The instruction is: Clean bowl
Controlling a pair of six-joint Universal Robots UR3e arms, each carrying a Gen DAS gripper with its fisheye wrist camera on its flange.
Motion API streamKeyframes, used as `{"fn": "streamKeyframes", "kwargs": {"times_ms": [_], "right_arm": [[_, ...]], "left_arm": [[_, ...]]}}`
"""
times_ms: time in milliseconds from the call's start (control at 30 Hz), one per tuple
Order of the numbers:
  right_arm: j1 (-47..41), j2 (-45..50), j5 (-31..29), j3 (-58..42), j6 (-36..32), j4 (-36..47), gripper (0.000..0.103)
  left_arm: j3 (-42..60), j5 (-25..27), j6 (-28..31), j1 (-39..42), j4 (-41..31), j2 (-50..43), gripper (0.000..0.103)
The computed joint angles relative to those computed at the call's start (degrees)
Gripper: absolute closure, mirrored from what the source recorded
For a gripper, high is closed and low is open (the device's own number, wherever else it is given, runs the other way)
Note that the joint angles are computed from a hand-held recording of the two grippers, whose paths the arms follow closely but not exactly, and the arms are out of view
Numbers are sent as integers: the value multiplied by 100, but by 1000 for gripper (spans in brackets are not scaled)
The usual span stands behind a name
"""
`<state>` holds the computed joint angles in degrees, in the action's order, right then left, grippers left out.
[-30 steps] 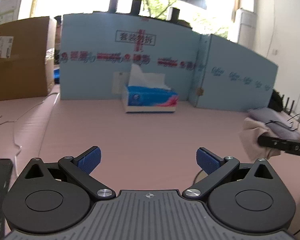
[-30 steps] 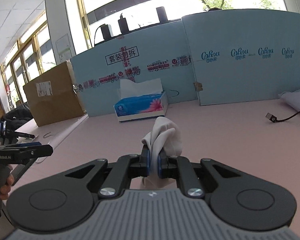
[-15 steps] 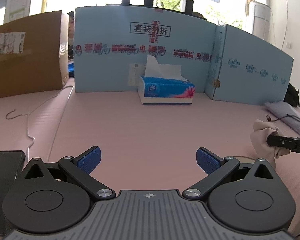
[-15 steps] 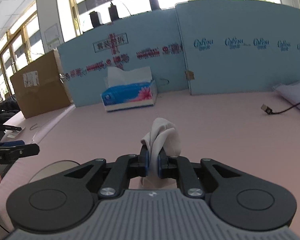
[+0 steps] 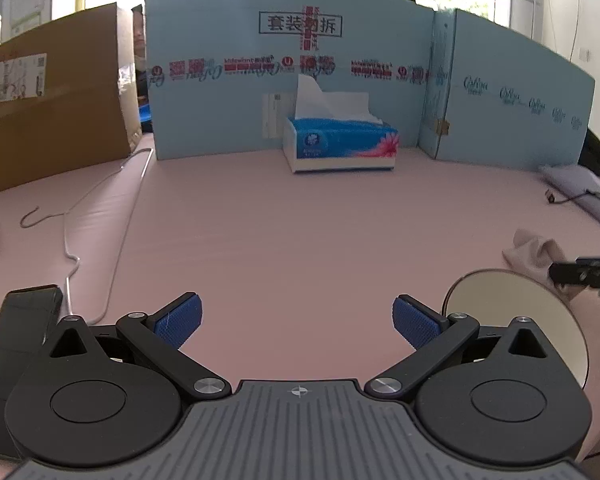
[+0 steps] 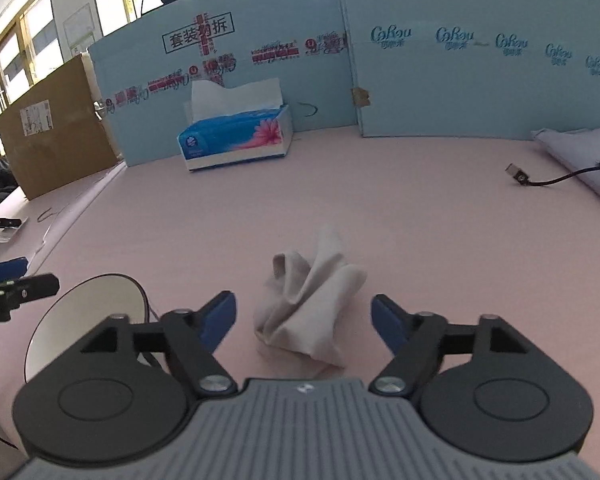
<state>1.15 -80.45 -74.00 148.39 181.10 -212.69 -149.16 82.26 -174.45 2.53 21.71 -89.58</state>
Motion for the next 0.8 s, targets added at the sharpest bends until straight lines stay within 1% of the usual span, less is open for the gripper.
{"fn": "streamKeyframes", "kwargs": {"times_ms": [33, 67, 133, 167, 200, 233, 300, 400, 533, 667, 733, 800], "right_arm": [[-17, 41, -32, 118, 54, -305, 11], [3, 147, -112, 164, 104, -570, 2], [259, 442, -699, 321, 243, -1508, 0], [324, 541, -831, 337, 228, -1730, 0], [450, 719, -1089, 393, 174, -2202, 0], [486, 835, -1186, 445, 148, -2517, 0], [400, 910, -1129, 564, 181, -2827, 0], [169, 909, -866, 607, 225, -2752, 0], [168, 1083, -925, 464, 428, -2549, 0], [245, 1086, -867, 421, 484, -2318, 0], [328, 1068, -906, 458, 434, -2271, 0], [408, 1011, -977, 483, 433, -2192, 0]], "left_arm": [[-18, -22, -21, 31, -51, 47, 0], [-27, -38, -38, 54, -99, 89, 0], [-3, -38, -132, 112, -386, 287, 0], [-4, -28, -161, 126, -422, 333, 0], [-32, 48, -220, 113, -354, 374, 0], [-63, 140, -285, 90, -266, 408, 0], [-99, 357, -401, 16, -114, 456, 0], [-91, 649, -550, -129, 47, 423, 0], [-178, 625, -807, -122, 87, 429, 0], [-172, 826, -839, -296, 28, 295, 0], [-178, 974, -892, -397, -50, 301, 0], [-217, 1007, -935, -405, -118, 389, 0]]}}
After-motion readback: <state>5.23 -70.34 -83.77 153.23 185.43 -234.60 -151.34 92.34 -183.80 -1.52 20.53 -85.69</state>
